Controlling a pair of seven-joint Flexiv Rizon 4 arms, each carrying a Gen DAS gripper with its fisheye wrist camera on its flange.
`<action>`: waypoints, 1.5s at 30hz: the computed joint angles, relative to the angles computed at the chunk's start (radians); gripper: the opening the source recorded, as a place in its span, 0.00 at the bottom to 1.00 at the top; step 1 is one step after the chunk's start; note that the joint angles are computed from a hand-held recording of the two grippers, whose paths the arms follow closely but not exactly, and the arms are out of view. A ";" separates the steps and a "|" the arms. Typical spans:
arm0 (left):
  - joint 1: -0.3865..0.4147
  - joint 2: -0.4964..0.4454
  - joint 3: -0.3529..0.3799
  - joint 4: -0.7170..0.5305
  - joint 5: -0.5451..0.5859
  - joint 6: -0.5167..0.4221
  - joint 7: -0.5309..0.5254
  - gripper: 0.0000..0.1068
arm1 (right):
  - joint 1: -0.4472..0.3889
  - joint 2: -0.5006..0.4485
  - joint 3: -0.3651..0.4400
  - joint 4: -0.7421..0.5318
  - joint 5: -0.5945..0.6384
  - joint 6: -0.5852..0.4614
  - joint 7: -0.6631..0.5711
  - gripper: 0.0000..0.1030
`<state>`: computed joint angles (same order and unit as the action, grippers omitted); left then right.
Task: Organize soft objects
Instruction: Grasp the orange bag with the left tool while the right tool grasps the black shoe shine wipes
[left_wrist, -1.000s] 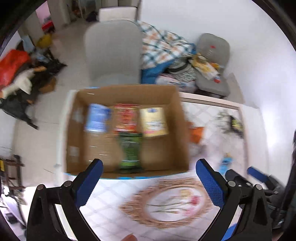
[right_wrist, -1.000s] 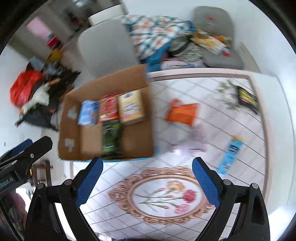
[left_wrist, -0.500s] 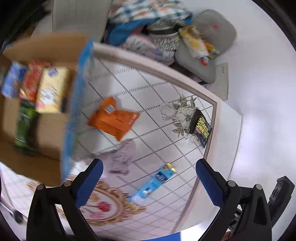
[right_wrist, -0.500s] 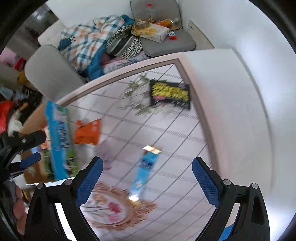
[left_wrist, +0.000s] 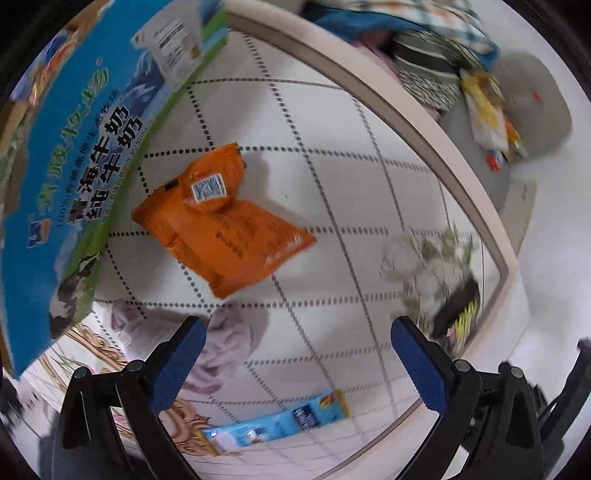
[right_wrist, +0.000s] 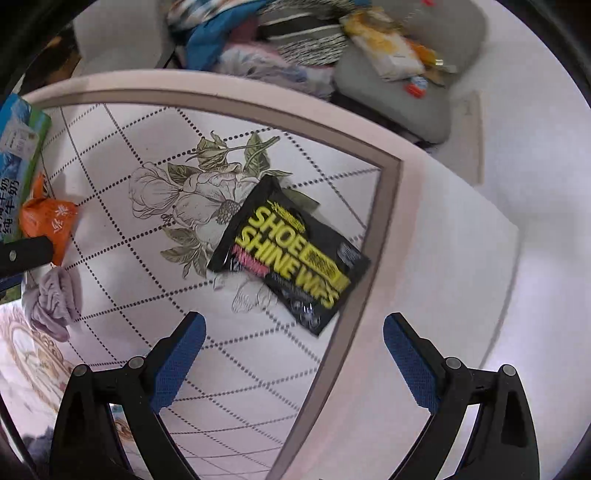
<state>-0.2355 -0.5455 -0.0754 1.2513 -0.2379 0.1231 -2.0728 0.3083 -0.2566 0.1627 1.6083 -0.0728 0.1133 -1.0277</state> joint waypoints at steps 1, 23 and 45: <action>0.000 -0.010 0.005 -0.009 -0.001 -0.004 -0.024 0.96 | -0.006 -0.011 -0.003 -0.006 0.002 0.002 -0.024 0.96; -0.015 -0.081 0.023 -0.109 0.127 -0.012 -0.011 0.41 | -0.096 -0.163 -0.015 -0.067 0.140 -0.018 -0.322 0.93; -0.041 -0.146 -0.007 -0.170 0.053 -0.074 0.257 0.44 | -0.080 -0.218 -0.025 -0.101 0.009 0.059 -0.580 0.90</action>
